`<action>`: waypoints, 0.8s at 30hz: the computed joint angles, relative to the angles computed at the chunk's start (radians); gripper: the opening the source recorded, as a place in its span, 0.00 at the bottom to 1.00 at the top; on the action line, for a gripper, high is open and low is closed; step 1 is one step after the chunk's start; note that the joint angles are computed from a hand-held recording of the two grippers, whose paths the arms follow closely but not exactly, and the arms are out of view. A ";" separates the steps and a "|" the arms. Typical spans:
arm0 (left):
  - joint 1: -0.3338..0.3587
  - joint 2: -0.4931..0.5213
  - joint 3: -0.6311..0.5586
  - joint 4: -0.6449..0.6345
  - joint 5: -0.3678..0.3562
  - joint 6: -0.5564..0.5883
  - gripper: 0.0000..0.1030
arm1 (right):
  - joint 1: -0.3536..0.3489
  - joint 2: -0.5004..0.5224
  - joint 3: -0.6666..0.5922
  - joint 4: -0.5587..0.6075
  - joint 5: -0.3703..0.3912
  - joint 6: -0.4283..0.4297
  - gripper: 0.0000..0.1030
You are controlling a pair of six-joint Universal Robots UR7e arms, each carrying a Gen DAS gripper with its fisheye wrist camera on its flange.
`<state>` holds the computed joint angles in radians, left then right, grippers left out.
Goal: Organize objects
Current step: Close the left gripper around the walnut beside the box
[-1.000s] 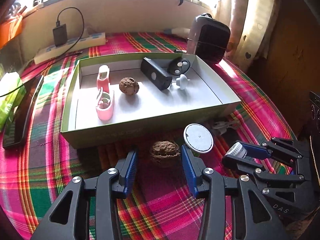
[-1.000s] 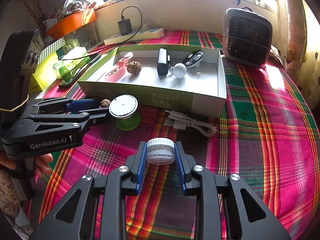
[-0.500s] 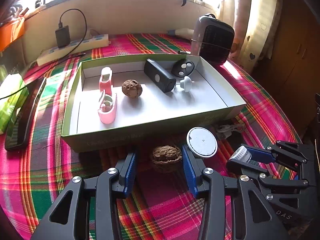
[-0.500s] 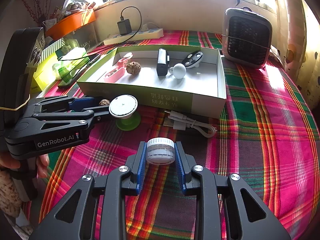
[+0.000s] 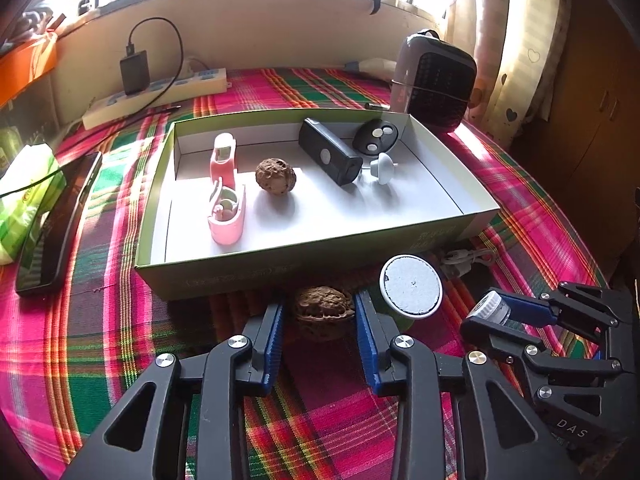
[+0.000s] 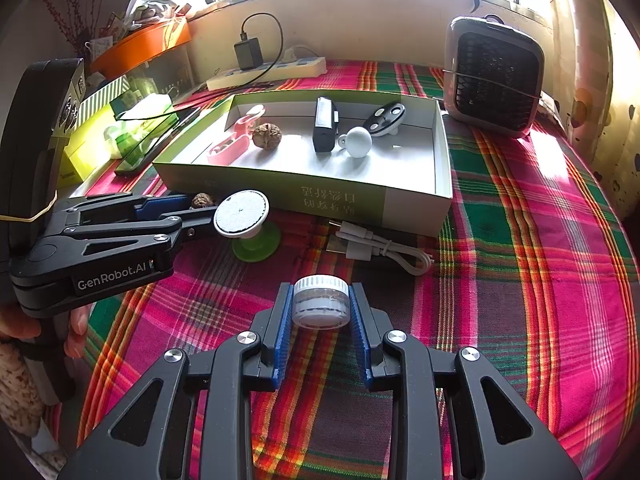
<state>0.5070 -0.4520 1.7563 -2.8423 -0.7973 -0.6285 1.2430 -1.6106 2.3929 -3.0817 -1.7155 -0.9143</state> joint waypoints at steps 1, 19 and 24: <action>0.000 0.000 0.000 0.001 0.000 -0.001 0.30 | 0.000 0.000 0.000 0.000 0.000 0.000 0.28; -0.004 -0.005 0.010 0.000 0.001 -0.010 0.30 | 0.002 0.006 0.000 -0.010 -0.006 -0.005 0.28; -0.008 -0.008 0.018 -0.001 0.004 -0.018 0.30 | 0.002 0.008 -0.001 -0.010 -0.006 -0.002 0.28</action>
<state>0.4989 -0.4598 1.7746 -2.8429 -0.7935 -0.6465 1.2452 -1.6027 2.3915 -3.0919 -1.7216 -0.9160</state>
